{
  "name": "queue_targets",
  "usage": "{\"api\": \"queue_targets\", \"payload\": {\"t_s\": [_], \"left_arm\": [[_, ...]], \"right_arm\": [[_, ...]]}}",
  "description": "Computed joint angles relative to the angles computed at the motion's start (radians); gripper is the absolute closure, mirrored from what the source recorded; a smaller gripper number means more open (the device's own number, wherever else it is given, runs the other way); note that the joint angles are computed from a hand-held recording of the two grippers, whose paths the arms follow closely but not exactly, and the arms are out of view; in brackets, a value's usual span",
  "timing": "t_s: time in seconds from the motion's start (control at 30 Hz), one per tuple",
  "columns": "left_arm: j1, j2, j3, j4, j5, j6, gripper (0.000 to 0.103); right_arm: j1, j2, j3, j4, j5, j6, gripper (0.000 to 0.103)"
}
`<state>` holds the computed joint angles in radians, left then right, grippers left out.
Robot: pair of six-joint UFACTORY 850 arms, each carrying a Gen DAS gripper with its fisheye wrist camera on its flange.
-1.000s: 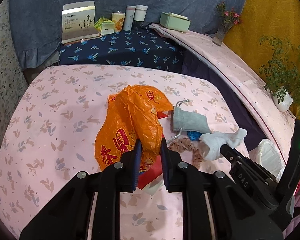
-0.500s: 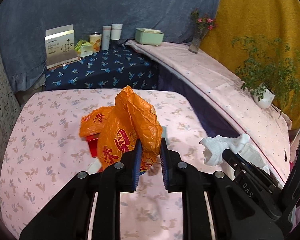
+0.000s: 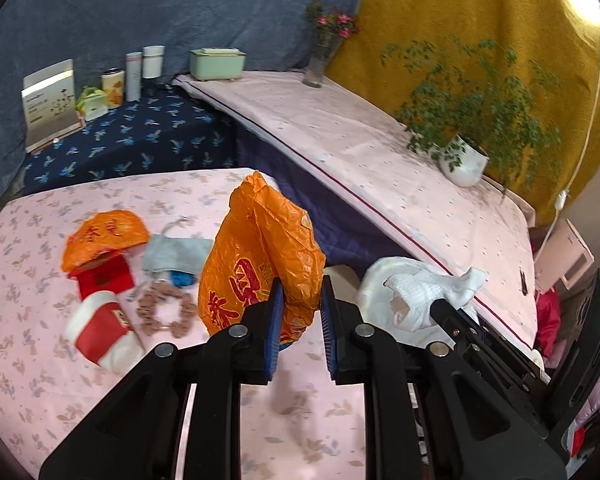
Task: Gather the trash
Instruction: 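Carry the orange bag and white cloth over the white bin, then open both tools to drop the bag and cloth into the bin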
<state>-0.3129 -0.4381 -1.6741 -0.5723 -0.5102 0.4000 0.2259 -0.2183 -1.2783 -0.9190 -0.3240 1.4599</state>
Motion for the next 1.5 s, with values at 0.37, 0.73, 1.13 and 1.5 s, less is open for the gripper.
{"api": "queue_targets", "payload": {"t_s": [0.37, 0.73, 1.13, 1.5], "left_arm": [[-0.111, -0.054, -0.043, 0.005, -0.030, -0.004, 0.086], [-0.178, -0.139, -0.113, -0.036, -0.102, 0.029, 0.085], [-0.205, -0.165, -0.117, -0.011, -0.070, 0.019, 0.044], [-0.182, -0.156, -0.091, 0.052, -0.047, -0.043, 0.042]], "right_arm": [[-0.101, 0.100, 0.160, -0.052, 0.034, 0.088, 0.098], [-0.167, 0.125, 0.238, -0.021, 0.063, 0.079, 0.098], [-0.174, 0.111, 0.245, -0.041, 0.057, 0.101, 0.091], [-0.155, 0.108, 0.234, -0.082, 0.028, 0.142, 0.069]]}}
